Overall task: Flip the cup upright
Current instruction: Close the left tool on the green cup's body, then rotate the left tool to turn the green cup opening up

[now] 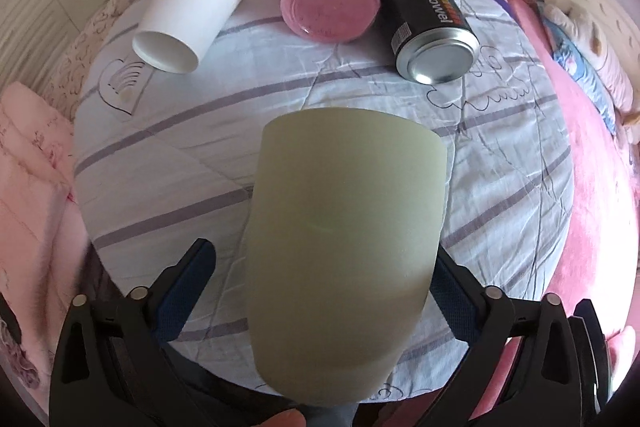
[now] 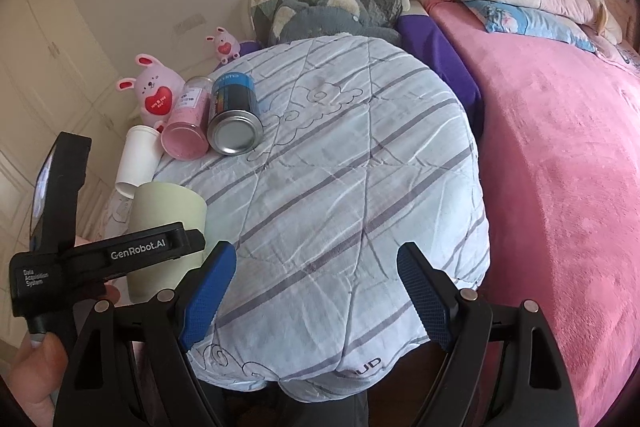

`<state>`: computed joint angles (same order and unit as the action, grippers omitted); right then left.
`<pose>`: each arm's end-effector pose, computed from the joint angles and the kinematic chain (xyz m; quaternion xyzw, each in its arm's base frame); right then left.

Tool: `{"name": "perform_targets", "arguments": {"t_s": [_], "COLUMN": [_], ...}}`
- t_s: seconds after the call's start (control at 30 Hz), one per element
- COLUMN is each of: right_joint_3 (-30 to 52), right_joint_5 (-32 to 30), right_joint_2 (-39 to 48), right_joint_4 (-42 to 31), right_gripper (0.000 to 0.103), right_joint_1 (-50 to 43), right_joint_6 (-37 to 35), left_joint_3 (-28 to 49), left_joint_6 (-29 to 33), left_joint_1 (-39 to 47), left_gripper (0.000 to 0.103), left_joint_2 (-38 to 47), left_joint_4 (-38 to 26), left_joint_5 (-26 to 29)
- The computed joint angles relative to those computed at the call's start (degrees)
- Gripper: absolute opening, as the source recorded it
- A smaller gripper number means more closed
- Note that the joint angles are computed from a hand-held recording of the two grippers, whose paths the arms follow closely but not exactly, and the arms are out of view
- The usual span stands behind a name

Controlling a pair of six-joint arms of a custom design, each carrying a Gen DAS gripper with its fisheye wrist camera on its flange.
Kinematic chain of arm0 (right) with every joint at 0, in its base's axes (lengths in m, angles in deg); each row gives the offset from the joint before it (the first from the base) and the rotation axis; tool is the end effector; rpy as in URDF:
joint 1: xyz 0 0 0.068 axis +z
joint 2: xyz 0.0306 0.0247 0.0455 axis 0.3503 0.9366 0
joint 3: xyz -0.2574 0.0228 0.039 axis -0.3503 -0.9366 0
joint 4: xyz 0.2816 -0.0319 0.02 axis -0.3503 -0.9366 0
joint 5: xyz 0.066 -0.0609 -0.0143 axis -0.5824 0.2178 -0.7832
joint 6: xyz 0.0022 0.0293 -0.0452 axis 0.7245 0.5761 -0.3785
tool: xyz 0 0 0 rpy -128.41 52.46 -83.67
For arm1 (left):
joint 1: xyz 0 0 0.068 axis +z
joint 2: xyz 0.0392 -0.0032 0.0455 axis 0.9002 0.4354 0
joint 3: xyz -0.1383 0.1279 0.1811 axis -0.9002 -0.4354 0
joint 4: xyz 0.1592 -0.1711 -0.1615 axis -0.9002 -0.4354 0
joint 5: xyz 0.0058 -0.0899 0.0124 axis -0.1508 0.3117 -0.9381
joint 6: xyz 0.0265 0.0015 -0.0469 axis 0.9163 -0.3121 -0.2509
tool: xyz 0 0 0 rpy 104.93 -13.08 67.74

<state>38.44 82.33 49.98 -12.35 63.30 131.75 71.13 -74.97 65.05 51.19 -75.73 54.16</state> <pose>0.1675 0.1308 0.2010 0.2686 0.9011 0.0497 0.3367 0.3426 -0.0014 0.1823 0.1266 0.9803 -0.0751 0.1320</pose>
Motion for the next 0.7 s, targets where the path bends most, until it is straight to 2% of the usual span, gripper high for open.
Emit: {"name": "perform_targets", "arguments": {"t_s": [0.17, 0.5, 0.57, 0.7], "right_joint_3": [-0.7, -1.3, -1.3, -0.9], "right_joint_5": [-1.6, -1.0, -0.8, 0.1], "right_joint_2": [0.4, -1.2, -1.4, -1.2], "right_joint_4": [1.7, 0.0, -0.6, -1.9], "right_gripper": [0.084, 0.084, 0.084, 0.084], "right_joint_1": [-1.9, -1.9, -1.6, -0.3], "right_joint_6": [-1.4, 0.0, 0.4, 1.9], "left_joint_3": [-0.2, -3.2, -5.6, -13.2], "left_joint_6": [1.9, 6.4, 7.9, 7.9], "left_joint_1": [-0.6, 0.1, 0.8, 2.9], "left_gripper": [0.079, 0.078, 0.078, 0.078], "left_joint_2": [0.7, -3.3, -6.6, -13.1], "left_joint_4": [0.1, 4.4, 8.0, 22.2], "left_joint_5": [1.0, 2.8, 3.9, 6.1]}}
